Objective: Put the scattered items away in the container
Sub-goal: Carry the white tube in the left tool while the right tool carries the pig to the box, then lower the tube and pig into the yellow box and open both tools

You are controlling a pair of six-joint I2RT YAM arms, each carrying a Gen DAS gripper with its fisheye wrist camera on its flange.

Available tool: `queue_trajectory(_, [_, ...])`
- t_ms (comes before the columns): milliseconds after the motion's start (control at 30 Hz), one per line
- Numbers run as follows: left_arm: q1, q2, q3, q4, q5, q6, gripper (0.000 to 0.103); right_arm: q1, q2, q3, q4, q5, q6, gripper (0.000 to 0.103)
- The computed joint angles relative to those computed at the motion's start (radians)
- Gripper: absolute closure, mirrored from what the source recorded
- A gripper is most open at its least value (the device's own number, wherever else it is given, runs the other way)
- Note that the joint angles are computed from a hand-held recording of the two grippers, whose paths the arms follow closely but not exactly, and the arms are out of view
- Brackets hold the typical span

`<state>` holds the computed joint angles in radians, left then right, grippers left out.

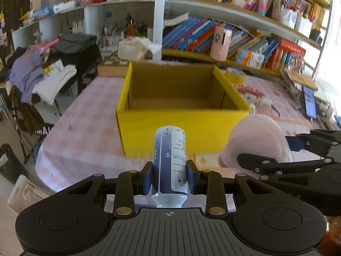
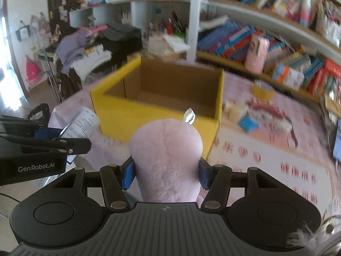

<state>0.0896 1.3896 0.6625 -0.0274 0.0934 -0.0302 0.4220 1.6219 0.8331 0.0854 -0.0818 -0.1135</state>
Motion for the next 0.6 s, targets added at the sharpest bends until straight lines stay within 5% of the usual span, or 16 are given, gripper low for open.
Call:
queue_trajectory(367, [-0.012, 0.276, 0.339, 0.030, -0.019, 0.067, 0.072, -0.051, 0.263, 0.405, -0.086, -0.067, -0.100, 0.048])
queue_trajectory(600, [-0.008, 0.534, 0.620, -0.069, -0.028, 0.114, 0.072, -0.064, 0.519, 0.759, -0.249, -0.068, -0.195, 0.047])
